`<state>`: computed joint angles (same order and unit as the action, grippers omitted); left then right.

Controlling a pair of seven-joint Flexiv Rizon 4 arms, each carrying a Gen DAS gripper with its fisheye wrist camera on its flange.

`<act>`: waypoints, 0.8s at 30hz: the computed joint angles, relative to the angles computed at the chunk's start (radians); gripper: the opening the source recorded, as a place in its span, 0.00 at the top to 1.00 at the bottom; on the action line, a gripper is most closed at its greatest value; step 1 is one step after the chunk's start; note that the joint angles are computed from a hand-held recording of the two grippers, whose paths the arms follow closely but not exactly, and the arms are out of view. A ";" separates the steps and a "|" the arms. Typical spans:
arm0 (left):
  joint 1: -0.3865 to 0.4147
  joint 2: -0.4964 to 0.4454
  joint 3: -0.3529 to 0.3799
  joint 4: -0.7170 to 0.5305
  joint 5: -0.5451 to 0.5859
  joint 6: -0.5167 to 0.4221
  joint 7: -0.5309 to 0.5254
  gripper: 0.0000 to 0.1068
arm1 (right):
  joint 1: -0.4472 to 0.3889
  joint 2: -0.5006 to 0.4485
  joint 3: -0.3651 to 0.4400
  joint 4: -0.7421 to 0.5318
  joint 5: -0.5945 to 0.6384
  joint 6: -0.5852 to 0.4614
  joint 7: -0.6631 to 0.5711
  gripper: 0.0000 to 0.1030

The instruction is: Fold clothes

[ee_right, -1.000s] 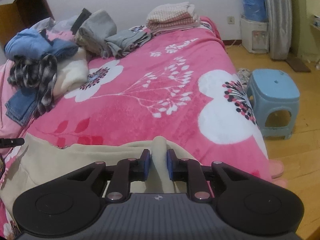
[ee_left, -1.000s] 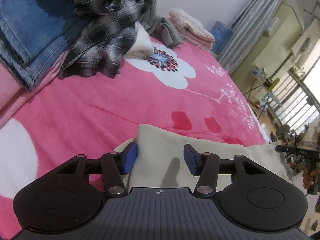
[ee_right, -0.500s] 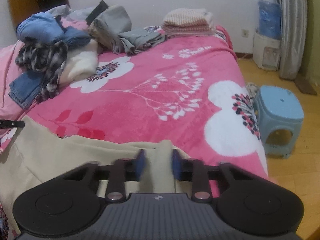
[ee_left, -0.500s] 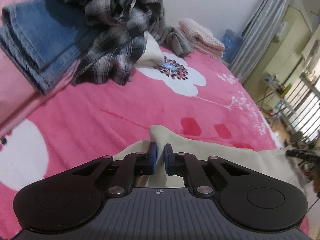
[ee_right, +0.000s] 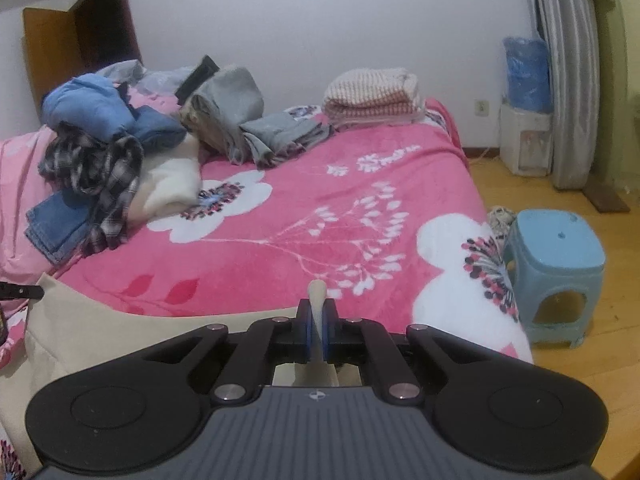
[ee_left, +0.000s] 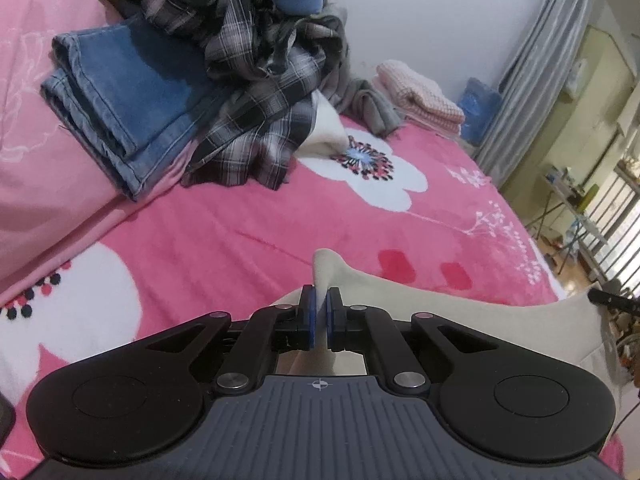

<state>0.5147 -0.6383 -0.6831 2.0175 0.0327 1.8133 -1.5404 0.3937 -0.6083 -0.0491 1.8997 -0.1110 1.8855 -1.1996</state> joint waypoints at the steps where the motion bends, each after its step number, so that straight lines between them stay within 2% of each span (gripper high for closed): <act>1: -0.009 -0.001 0.009 -0.005 -0.006 -0.004 -0.003 0.97 | 0.005 -0.008 -0.008 -0.003 0.008 -0.005 0.005 0.96; 13: -0.025 -0.008 0.024 -0.018 -0.014 0.008 -0.013 0.97 | 0.057 -0.030 -0.055 -0.001 0.087 0.054 0.034 0.96; 15: -0.035 0.004 0.042 -0.015 -0.009 -0.003 -0.008 0.97 | 0.062 -0.030 -0.059 -0.001 0.091 0.047 0.030 0.96; 19: -0.134 0.010 0.149 -0.054 -0.042 -0.060 0.034 0.93 | 0.062 -0.061 -0.065 -0.034 0.081 -0.026 0.051 0.95; 21: -0.194 0.019 0.212 -0.074 -0.083 -0.102 0.051 0.86 | 0.092 -0.070 -0.100 -0.041 0.089 -0.052 0.075 0.91; 22: -0.197 0.028 0.214 -0.068 -0.104 -0.108 0.051 0.83 | 0.106 -0.070 -0.115 -0.041 0.093 -0.061 0.089 0.85; 23: -0.196 0.038 0.212 -0.061 -0.125 -0.112 0.052 0.78 | 0.120 -0.062 -0.131 -0.033 0.102 -0.062 0.105 0.73; 24: -0.195 0.048 0.210 -0.054 -0.145 -0.116 0.053 0.76 | 0.138 -0.051 -0.151 -0.018 0.114 -0.057 0.120 0.69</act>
<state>0.3198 -0.5906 -0.4732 1.9632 -0.1125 1.6973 -1.4872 0.5317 -0.6594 -0.2005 1.8816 0.0034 1.8287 -1.0795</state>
